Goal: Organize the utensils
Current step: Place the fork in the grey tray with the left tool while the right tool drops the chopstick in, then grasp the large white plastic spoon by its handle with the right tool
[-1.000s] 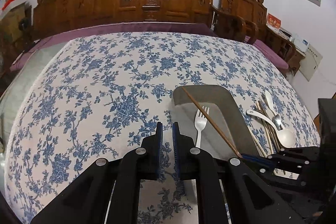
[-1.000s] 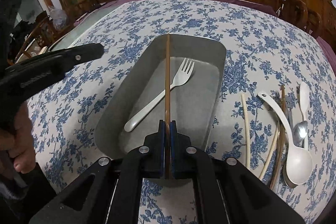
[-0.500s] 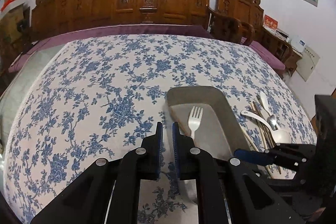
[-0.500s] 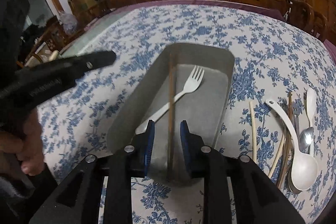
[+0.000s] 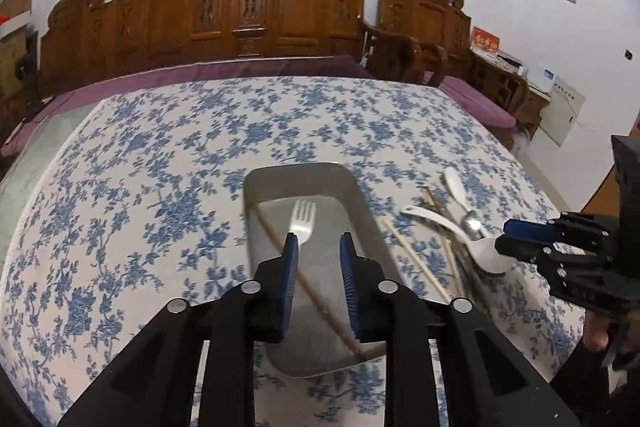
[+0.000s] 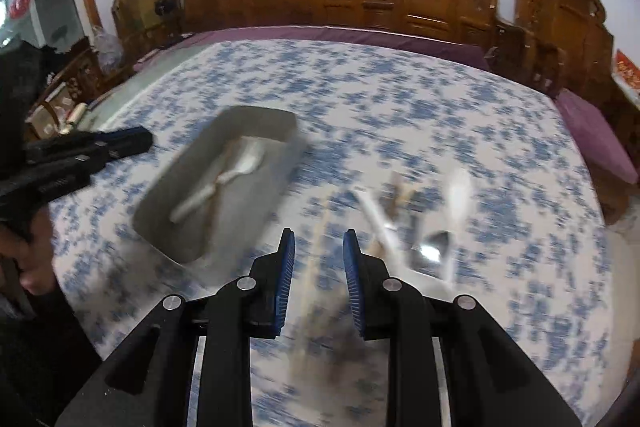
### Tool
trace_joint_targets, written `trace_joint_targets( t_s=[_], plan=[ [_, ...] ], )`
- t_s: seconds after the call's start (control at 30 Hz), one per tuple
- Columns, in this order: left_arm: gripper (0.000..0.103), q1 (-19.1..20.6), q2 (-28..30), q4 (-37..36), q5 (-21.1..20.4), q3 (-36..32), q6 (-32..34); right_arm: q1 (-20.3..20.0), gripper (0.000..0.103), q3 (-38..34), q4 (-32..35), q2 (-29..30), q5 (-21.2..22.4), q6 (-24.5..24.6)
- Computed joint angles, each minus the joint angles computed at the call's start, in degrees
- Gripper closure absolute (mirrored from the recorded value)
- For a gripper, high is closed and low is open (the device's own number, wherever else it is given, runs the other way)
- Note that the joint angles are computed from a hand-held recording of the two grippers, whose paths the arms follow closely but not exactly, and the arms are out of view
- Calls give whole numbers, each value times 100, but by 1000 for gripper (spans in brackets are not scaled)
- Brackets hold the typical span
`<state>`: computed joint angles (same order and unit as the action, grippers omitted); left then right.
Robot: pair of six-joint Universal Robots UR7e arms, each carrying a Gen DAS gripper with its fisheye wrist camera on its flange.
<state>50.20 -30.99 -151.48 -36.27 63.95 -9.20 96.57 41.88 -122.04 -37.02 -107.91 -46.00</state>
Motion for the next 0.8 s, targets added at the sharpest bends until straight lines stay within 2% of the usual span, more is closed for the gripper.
trace_joint_targets(
  t_s=[0.17, 0.47, 0.57, 0.8],
  plan=[
    [79, -49, 106, 85, -171, -82, -63, -158, 76, -130, 36, 29, -180, -47],
    [63, -105, 365, 369, -335, -305, -134, -270, 76, -88, 55, 156, -319, -19],
    [61, -121, 436, 374, -346, -338, -90, -277, 76, -447, 153, 403, -402, -145],
    [61, -122, 536, 487, -405, -402, -92, -282, 83, -1954, 889, 1311, -747, -437]
  ],
)
